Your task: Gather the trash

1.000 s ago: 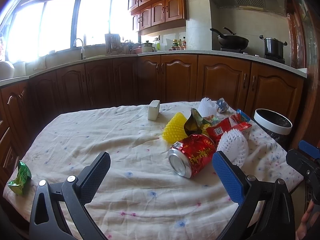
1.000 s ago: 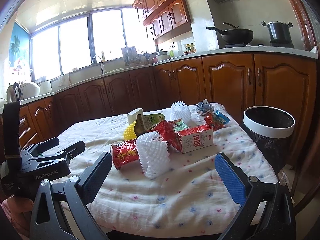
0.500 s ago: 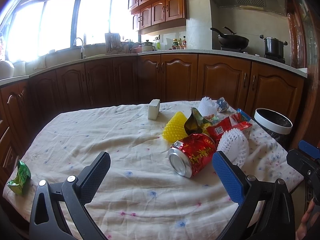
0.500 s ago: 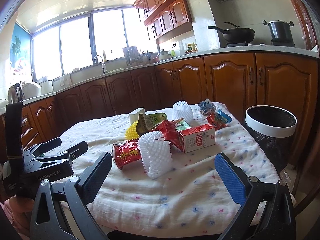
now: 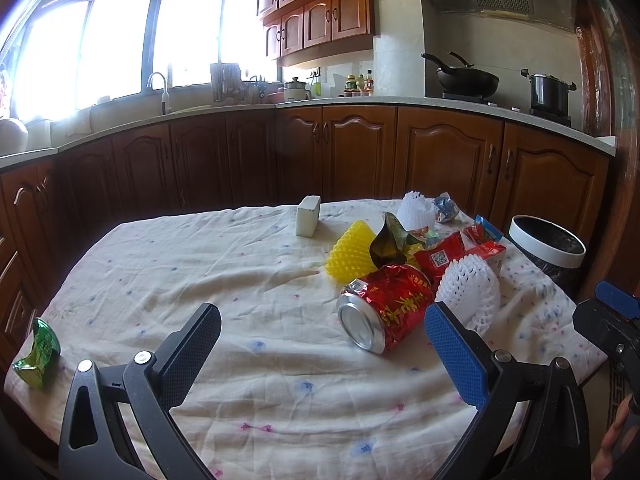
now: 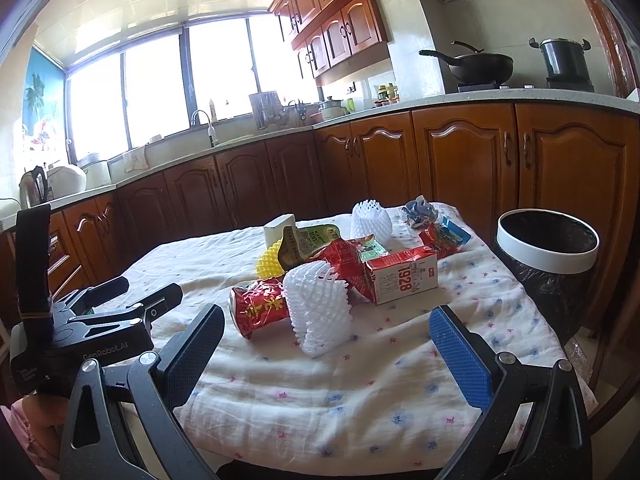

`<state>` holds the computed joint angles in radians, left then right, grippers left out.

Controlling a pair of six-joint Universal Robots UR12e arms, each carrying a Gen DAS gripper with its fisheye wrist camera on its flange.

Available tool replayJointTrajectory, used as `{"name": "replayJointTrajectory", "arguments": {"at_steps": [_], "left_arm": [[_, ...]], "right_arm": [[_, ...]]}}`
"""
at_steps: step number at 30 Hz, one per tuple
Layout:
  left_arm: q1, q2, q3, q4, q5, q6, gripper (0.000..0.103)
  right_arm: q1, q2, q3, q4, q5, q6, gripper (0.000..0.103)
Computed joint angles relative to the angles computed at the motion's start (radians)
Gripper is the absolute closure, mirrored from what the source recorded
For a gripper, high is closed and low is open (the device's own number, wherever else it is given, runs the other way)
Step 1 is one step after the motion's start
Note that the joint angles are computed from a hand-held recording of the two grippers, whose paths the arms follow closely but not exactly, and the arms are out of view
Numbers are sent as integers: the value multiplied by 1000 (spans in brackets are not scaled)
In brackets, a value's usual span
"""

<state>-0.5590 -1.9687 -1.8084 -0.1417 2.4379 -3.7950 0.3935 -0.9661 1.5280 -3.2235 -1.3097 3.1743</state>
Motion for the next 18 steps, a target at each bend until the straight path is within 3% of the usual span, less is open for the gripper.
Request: {"name": "replayJointTrajectory", "arguments": {"at_steps": [10, 18], "left_arm": [[8, 2, -1, -22, -24, -27, 1], [39, 15, -4, -47, -109, -51, 5]], "right_arm": [[-6, 5, -9, 15, 35, 3, 0], [-13, 18, -33, 44, 76, 17, 2]]}}
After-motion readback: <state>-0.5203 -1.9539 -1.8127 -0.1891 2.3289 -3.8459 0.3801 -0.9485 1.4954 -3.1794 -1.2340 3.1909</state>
